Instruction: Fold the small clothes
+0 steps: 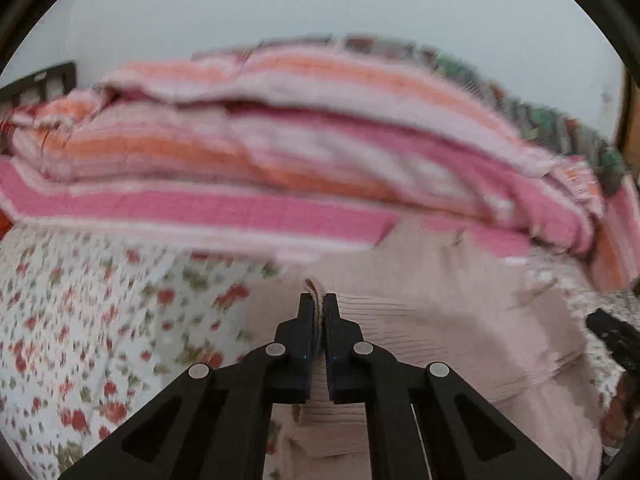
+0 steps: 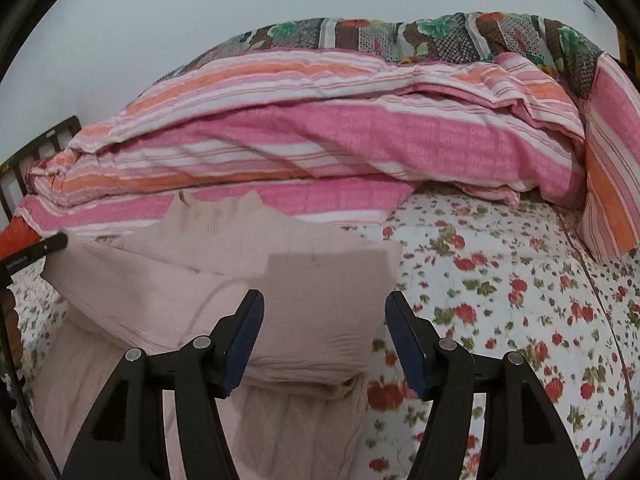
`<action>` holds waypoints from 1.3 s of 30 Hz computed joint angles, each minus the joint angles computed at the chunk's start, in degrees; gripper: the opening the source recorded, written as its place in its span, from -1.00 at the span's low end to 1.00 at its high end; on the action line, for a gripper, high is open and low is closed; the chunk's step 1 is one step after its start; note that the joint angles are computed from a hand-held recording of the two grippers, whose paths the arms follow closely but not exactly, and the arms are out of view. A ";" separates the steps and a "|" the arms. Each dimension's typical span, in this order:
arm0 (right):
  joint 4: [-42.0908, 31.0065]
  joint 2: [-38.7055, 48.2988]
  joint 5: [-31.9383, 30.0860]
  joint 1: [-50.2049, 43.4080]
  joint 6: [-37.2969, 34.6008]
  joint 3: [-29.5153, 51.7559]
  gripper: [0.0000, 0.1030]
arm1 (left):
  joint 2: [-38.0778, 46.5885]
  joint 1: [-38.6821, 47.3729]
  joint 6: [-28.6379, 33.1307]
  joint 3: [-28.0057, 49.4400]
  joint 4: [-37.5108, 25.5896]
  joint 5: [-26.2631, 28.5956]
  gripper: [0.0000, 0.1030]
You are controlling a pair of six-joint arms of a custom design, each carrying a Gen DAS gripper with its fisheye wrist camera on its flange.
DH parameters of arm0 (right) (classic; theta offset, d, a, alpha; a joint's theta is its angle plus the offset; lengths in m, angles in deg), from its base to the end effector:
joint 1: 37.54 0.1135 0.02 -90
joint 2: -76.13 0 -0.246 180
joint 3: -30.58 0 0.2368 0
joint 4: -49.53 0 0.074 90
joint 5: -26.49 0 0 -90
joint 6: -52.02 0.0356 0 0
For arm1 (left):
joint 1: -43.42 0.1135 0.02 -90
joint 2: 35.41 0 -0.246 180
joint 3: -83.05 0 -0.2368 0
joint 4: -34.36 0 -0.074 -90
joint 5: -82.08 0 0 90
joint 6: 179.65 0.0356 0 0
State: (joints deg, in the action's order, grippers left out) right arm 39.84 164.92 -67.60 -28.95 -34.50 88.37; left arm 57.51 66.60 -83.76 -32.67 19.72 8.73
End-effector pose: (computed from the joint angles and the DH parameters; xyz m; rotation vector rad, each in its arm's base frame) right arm 0.2971 0.0474 0.1661 -0.1393 2.2819 0.1915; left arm 0.2973 0.1162 0.1716 -0.2006 2.2797 -0.0759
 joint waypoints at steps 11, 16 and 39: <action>-3.69 12.39 -1.45 -2.33 0.91 6.70 0.29 | 4.66 -3.83 2.34 -6.57 7.02 -8.84 0.27; -2.48 11.48 2.01 -0.77 0.39 5.54 0.30 | 5.06 -3.53 1.42 -6.61 7.78 -8.19 0.30; 1.70 9.22 2.20 -1.16 1.95 2.39 0.30 | 6.18 -2.47 0.33 -6.00 7.56 -6.41 0.38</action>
